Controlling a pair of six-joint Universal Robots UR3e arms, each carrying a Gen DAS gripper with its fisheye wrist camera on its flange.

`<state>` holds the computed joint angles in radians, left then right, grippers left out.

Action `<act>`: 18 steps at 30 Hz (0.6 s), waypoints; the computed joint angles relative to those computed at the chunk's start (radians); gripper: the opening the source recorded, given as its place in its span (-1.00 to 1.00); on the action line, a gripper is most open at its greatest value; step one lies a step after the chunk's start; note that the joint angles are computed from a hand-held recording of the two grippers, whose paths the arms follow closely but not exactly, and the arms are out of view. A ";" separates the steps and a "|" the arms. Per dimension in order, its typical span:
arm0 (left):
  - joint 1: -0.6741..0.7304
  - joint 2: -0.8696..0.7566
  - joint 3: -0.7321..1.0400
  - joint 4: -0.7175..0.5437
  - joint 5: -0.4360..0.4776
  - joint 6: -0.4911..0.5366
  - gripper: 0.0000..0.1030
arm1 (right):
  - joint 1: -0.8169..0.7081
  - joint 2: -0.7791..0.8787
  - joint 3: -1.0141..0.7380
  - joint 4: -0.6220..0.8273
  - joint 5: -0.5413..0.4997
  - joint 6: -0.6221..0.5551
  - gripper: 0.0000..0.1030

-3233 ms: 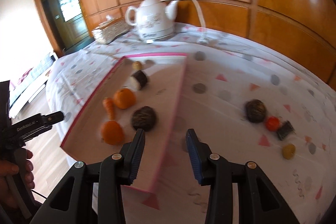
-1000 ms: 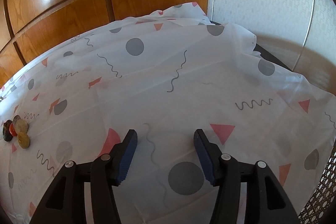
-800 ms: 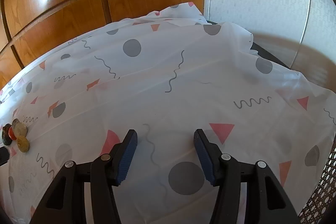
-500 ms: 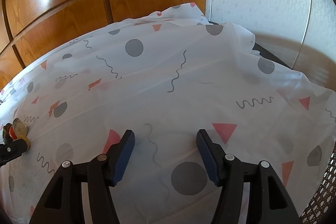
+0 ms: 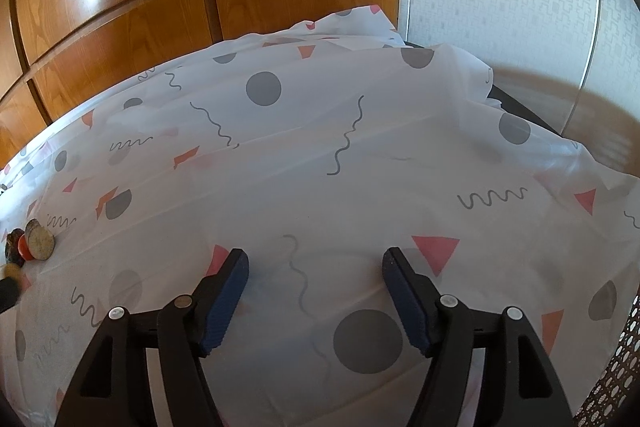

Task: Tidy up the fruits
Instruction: 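Close the left tool on the yellow fruit and lift it, then carry the yellow fruit with the left tool into the tray and release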

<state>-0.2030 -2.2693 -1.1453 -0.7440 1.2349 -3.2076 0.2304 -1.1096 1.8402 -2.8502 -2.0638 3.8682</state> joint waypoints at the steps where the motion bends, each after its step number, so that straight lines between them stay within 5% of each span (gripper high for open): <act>1: 0.015 0.035 -0.048 0.024 -0.004 0.005 -0.53 | 0.001 -0.001 0.000 0.001 -0.001 0.000 0.38; 9: 0.238 0.314 -0.406 0.166 -0.020 0.014 -0.53 | 0.002 -0.003 -0.001 0.007 -0.003 0.000 0.38; 18: 0.442 0.363 -0.542 0.201 0.013 0.029 -0.53 | 0.008 0.000 -0.011 0.025 -0.013 0.002 0.38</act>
<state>0.2391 -1.9066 -1.6868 -0.5429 1.2480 -3.1787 0.2383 -1.1101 1.8287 -2.8251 -2.0765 3.8704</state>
